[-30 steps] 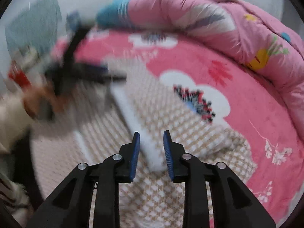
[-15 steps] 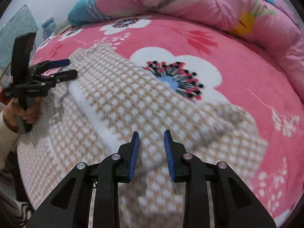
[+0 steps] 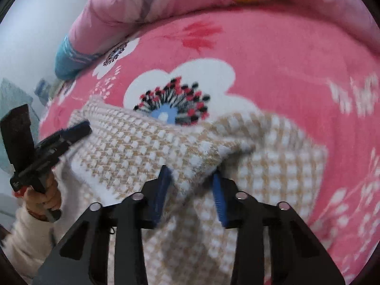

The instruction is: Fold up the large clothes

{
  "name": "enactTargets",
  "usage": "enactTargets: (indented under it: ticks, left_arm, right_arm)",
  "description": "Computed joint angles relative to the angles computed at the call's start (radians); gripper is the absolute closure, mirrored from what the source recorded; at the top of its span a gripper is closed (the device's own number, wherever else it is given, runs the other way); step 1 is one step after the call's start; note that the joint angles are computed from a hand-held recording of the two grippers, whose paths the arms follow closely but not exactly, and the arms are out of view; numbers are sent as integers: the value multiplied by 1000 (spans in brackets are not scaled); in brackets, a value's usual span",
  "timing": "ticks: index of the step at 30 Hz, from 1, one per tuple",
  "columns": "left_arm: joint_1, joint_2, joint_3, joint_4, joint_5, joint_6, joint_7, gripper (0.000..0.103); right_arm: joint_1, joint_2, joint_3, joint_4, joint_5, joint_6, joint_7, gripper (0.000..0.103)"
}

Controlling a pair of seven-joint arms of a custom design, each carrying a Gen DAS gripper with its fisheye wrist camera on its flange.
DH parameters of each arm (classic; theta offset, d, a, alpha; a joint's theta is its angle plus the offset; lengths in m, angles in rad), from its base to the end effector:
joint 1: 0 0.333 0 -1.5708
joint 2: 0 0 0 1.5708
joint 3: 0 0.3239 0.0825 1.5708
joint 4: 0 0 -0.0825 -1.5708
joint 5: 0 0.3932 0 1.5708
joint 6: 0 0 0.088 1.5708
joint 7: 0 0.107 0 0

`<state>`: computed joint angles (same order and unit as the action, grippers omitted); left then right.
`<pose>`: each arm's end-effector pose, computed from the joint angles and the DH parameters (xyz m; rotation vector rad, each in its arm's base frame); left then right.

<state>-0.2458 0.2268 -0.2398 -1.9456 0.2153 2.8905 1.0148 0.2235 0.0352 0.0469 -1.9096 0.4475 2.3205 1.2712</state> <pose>0.5821 -0.3095 0.4564 -1.8302 2.0063 -0.9653 0.5875 0.1708 0.5214 -2.1201 1.5244 0.0022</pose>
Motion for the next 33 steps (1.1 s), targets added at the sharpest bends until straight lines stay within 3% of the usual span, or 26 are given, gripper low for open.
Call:
enactTargets:
  ticks: [2,6,10,13,14,16,17,19,21,22,23,25,29,30,33]
  left_arm:
    - [14,-20,-10,-52,-24,60,7,76]
    - [56,-40,-56,-82,-133,74,79,78]
    - [22,-96,-1,-111,-45,102,43,79]
    - [12,-89,23,-66,33,124,34,78]
    - [9,-64,25,-22,37,104,24,78]
    - [55,6,-41,70,-87,63,115,74]
    - [50,42,-42,120,-99,10,125,72]
    - [-11,115,11,231,-22,-172,66,72]
    - [-27,145,21,250,14,-248,75,72]
    - [-9,125,5,207,43,-210,76,72]
    - [-18,92,24,149,42,-151,87,72]
    - [12,46,5,83,8,-114,118,72]
    - [11,-43,26,-8,41,-108,88,72]
    - [29,-72,11,-44,0,-66,121,72]
    - [32,-106,-3,-77,-36,22,148,71]
  right_arm:
    - [5,26,2,17,-44,16,3,70]
    - [-1,44,-4,50,-73,-30,11,65]
    - [13,-59,0,-10,-231,36,105,60]
    - [24,-84,-2,0,-69,62,-17,54]
    - [31,-64,0,29,6,47,-58,53]
    - [50,-11,22,75,32,63,-76,53]
    - [58,14,31,91,31,66,-79,51]
    - [77,85,41,131,-31,28,-47,43]
    - [78,101,43,101,-41,20,-51,40]
    - [71,85,47,73,1,45,-84,40]
    - [57,57,44,47,41,27,-120,40]
    - [49,7,32,0,41,13,-116,40]
    - [49,-89,27,-76,-117,4,-60,39]
    - [49,-101,29,-69,-149,-12,-19,38]
    - [63,-119,25,-60,-52,27,-43,36]
